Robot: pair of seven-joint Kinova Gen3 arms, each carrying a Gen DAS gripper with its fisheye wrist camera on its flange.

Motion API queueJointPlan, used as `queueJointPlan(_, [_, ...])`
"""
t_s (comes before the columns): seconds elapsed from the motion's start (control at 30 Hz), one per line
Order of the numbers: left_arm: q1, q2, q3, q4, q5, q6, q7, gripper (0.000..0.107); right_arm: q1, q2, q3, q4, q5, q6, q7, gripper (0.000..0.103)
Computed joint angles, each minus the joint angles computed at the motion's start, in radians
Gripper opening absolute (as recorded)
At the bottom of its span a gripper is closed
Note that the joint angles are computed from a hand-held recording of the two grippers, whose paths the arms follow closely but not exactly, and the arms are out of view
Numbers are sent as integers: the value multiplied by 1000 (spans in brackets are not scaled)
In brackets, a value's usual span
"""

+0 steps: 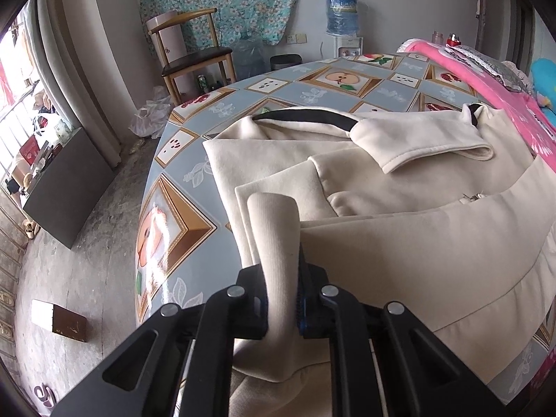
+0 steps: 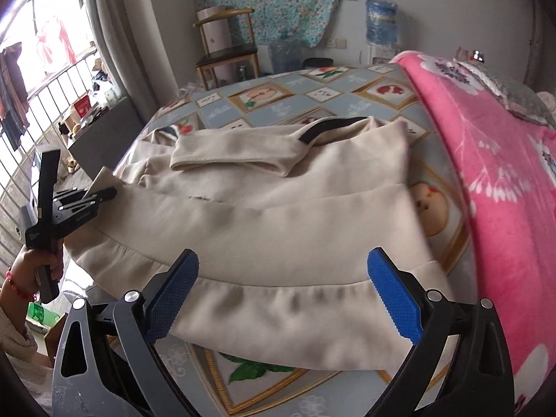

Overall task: Fold large clothes
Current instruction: 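Pinch the jacket edge with the right gripper while the left gripper holds its edge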

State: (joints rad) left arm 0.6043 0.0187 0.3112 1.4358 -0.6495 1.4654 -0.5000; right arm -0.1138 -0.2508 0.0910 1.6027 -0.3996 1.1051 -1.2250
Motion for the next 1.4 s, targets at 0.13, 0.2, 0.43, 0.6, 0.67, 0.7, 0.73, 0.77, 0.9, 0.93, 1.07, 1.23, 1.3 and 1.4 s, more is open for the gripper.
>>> queueJointPlan(0.13, [-2,-2,-2,-2,7,-1,1,11,49,59,67,-81,-6,73,29,94])
queueJointPlan(0.2, [-3,-2,-1,-2,8,0,7,11,81,86,83,-106,-7,98,49,94])
queueJointPlan(0.43, [-3,7,-5,-13,14,7,-6,11,198,233,122,-172,-160,215,146,90])
queueJointPlan(0.6, [-1,9,-8,-16,15,11,-1,11,265,360,76,-249,-259,297,142,84])
queueJointPlan(0.67, [1,10,-8,-18,15,13,1,11,276,394,47,-277,-250,317,111,72])
queueJointPlan(0.7, [1,10,-9,-17,15,12,1,11,279,399,33,-286,-237,319,94,70])
queueJointPlan(0.73, [1,9,-10,-16,16,11,1,11,279,396,18,-290,-220,317,84,63])
queueJointPlan(0.77, [1,9,-10,-15,16,9,1,11,294,393,-6,-295,-215,326,82,57])
queueJointPlan(0.9, [-2,2,-10,-6,16,-2,10,11,283,309,-34,-244,-173,269,101,55])
queueJointPlan(0.93, [-3,0,-9,-4,17,-5,9,11,275,282,-35,-227,-157,247,107,55])
queueJointPlan(1.07, [-10,-4,-7,-6,24,-6,-11,11,250,194,-6,-163,-182,201,183,55])
queueJointPlan(1.23, [-12,-7,-2,-6,22,-7,-12,11,217,190,16,-149,-186,177,188,53])
queueJointPlan(1.3, [-13,-8,-1,-4,22,-8,-12,11,213,204,16,-153,-173,171,163,48])
queueJointPlan(1.4, [-14,-9,0,-3,24,-8,-8,11,222,234,20,-161,-165,169,125,34])
